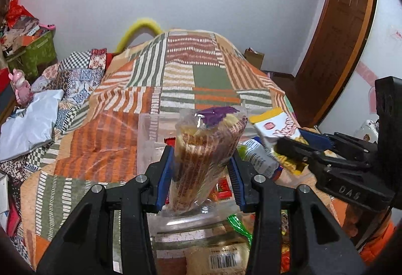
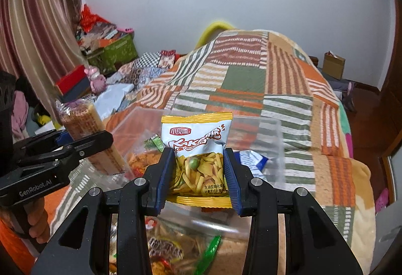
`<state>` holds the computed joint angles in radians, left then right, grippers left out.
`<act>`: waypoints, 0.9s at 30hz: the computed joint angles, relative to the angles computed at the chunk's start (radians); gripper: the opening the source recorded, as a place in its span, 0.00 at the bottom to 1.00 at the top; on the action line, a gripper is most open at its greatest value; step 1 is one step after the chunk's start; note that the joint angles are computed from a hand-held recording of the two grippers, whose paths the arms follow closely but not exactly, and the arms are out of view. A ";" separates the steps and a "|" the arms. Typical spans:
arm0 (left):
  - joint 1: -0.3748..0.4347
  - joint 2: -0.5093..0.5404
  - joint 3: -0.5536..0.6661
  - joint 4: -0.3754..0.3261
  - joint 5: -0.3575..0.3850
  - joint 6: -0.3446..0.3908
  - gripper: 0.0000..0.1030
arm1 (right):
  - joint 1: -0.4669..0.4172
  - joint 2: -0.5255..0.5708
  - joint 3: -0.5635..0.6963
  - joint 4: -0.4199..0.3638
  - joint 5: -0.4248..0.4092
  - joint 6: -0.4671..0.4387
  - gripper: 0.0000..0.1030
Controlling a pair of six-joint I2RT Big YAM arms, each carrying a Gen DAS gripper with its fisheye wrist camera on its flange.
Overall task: Organize snacks
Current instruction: 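Lift the chip bag and wafer pack and carry both over the clear box, then open the right tool over the box while the left tool releases the wafer pack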
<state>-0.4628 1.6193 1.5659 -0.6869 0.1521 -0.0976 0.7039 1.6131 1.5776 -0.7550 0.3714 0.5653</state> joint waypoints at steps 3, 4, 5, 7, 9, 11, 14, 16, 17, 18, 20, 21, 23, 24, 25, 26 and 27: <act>0.003 0.023 0.016 -0.016 0.006 0.004 0.40 | -0.005 0.028 0.020 -0.014 -0.022 -0.010 0.36; 0.003 0.029 0.021 -0.020 0.006 0.005 0.40 | -0.007 0.035 0.025 -0.020 -0.027 -0.013 0.36; 0.002 0.035 0.025 -0.023 0.004 0.007 0.40 | -0.007 0.044 0.033 -0.026 -0.030 -0.016 0.36; 0.002 0.046 0.035 -0.029 0.002 0.010 0.40 | -0.008 0.059 0.045 -0.037 -0.034 -0.020 0.36; 0.002 0.058 0.046 -0.037 0.000 0.010 0.40 | -0.010 0.073 0.056 -0.047 -0.042 -0.023 0.36; 0.002 0.070 0.058 -0.050 -0.003 0.009 0.40 | -0.011 0.084 0.065 -0.056 -0.043 -0.027 0.36; 0.003 0.095 0.080 -0.077 -0.008 0.004 0.40 | -0.012 0.094 0.073 -0.069 -0.043 -0.029 0.36; 0.004 0.107 0.087 -0.087 -0.012 0.000 0.40 | -0.012 0.097 0.076 -0.077 -0.043 -0.028 0.37; 0.004 0.109 0.089 -0.090 -0.012 -0.002 0.40 | -0.013 0.098 0.078 -0.083 -0.045 -0.028 0.37; 0.004 0.109 0.089 -0.093 -0.011 -0.008 0.40 | -0.013 0.099 0.081 -0.088 -0.046 -0.026 0.37; 0.005 0.105 0.084 -0.092 -0.010 -0.018 0.40 | -0.012 0.100 0.086 -0.100 -0.044 -0.021 0.37; 0.005 0.103 0.083 -0.096 -0.009 -0.019 0.40 | -0.012 0.100 0.088 -0.106 -0.043 -0.020 0.38; 0.004 0.096 0.080 -0.102 -0.012 -0.022 0.42 | -0.013 0.097 0.088 -0.112 -0.044 -0.014 0.44; 0.004 0.091 0.076 -0.102 -0.016 -0.022 0.46 | -0.013 0.093 0.084 -0.112 -0.041 -0.010 0.47; 0.004 0.086 0.074 -0.102 -0.020 -0.023 0.52 | -0.012 0.089 0.081 -0.111 -0.038 -0.007 0.50; 0.003 0.082 0.072 -0.100 -0.025 -0.024 0.55 | -0.010 0.082 0.075 -0.109 -0.032 -0.006 0.52; 0.003 0.071 0.063 -0.091 -0.031 -0.026 0.58 | -0.008 0.074 0.070 -0.109 -0.027 -0.005 0.53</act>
